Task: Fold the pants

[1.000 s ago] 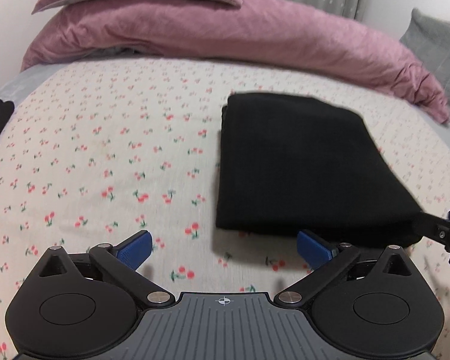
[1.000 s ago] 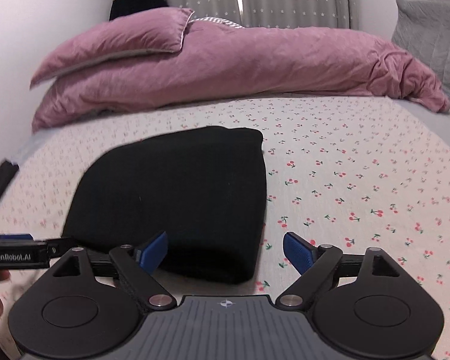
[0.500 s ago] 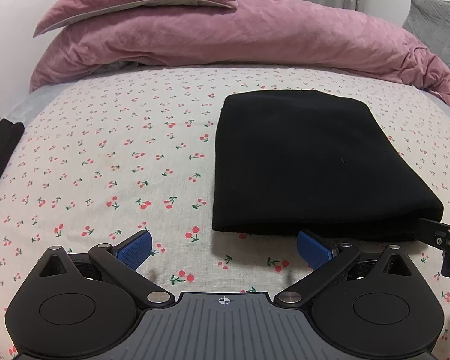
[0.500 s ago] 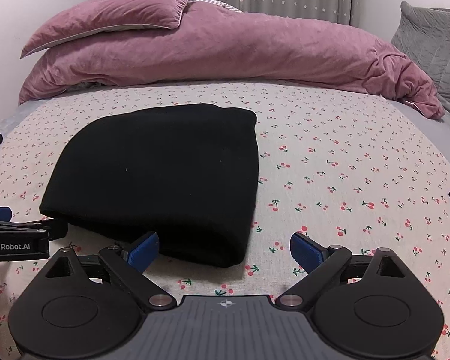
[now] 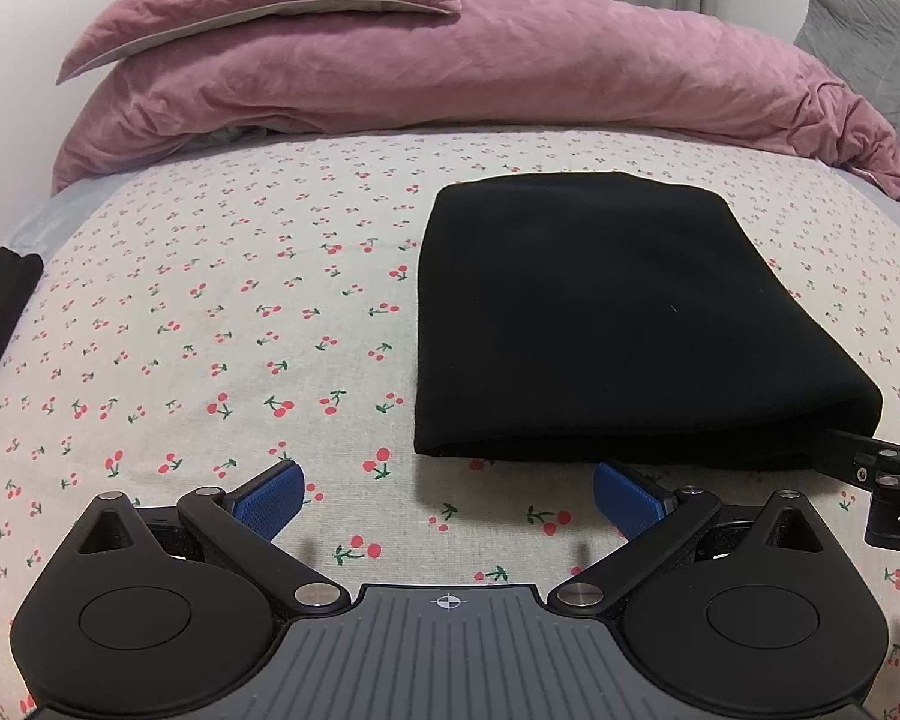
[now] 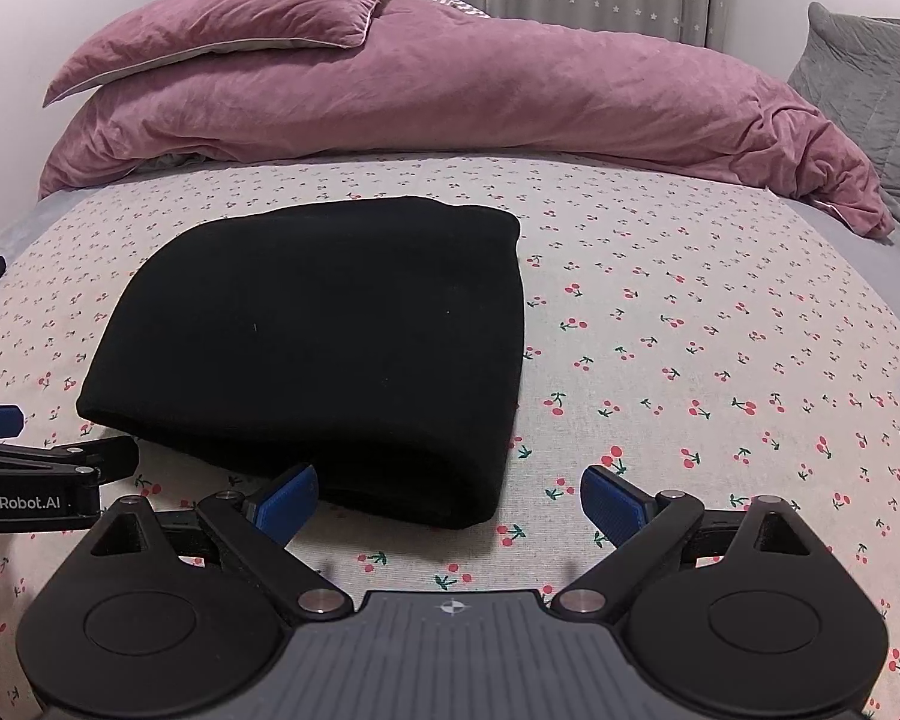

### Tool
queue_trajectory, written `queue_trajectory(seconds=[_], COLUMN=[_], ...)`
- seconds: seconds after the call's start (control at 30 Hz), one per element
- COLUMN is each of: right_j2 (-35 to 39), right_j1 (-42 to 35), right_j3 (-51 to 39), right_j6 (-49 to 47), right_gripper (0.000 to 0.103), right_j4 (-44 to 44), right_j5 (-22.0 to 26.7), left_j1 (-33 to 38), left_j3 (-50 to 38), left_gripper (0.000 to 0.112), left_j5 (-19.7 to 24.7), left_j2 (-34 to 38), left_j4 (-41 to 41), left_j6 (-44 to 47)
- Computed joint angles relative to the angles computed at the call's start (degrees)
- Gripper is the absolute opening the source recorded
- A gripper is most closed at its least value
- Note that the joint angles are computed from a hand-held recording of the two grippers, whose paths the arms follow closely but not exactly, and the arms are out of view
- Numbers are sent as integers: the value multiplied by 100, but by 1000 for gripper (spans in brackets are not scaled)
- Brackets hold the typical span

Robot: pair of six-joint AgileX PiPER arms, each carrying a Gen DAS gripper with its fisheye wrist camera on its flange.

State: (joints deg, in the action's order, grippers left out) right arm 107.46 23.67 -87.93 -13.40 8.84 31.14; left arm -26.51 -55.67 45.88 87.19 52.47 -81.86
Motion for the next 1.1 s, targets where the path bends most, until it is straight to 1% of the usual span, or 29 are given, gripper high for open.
queue_trajectory(seconds=[1.0, 1.1], right_j2=[9, 10], right_j1=[10, 9], right_j3=[6, 3], right_j6=[0, -4], right_gripper=[95, 95], right_j4=[-34, -34], right_j5=[15, 17], left_j1=[-8, 27], left_j3=[-10, 23], left_gripper=[103, 103], left_j5=[-37, -89], left_j2=[53, 47], left_j4=[-98, -100], left_j6=[56, 70])
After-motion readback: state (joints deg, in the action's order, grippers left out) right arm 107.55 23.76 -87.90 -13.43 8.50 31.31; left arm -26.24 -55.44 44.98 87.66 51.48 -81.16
